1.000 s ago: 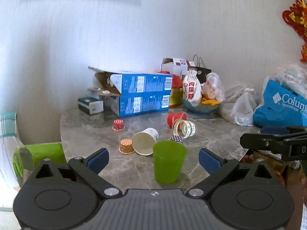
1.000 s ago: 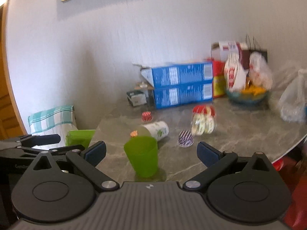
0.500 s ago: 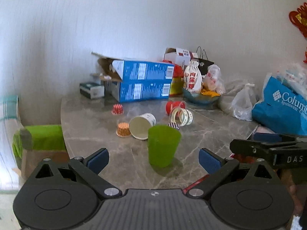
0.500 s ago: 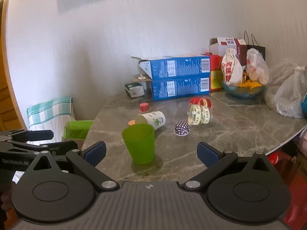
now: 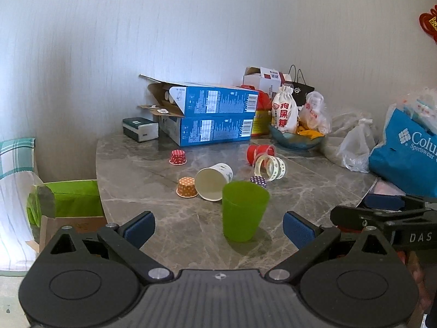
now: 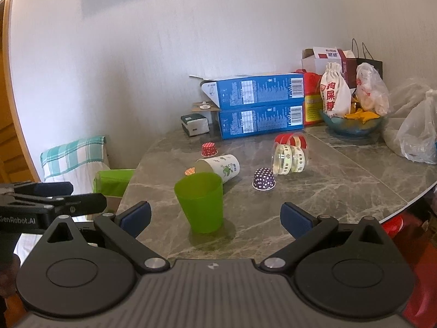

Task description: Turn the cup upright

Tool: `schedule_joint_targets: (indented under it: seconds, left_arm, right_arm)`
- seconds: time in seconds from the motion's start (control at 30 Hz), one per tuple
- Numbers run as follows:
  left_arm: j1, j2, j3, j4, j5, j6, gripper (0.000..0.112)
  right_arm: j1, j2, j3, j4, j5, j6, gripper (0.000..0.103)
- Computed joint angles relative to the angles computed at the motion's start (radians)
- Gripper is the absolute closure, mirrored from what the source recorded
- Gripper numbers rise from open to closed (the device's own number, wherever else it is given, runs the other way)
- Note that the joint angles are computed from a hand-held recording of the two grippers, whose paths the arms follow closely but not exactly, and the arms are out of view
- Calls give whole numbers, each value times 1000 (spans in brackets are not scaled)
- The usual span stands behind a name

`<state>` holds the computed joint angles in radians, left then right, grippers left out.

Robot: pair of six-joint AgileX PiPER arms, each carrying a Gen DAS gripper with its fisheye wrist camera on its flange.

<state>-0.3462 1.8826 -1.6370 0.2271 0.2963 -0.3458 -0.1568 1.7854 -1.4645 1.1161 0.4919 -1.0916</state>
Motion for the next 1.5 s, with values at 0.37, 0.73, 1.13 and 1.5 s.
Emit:
schedule_joint_targets:
  seconds: [0.37,0.73,1.13,1.5]
  left_arm:
    - [-7,18,-28,15,14,-35,11]
    - [-17,28,-50,9,28,-24,11]
    - [-26,36,-64,25,28,-49,11]
    - [-28,34,-60,37,25,-68,11]
  right_arm:
    - [-23,23,-40,-42,37,56,1]
    - [-34,33,-49,-34,62,46,1]
    - [-34,35,-53,-17,61,22,1]
    - [-41,36,-48,7,64,7,1]
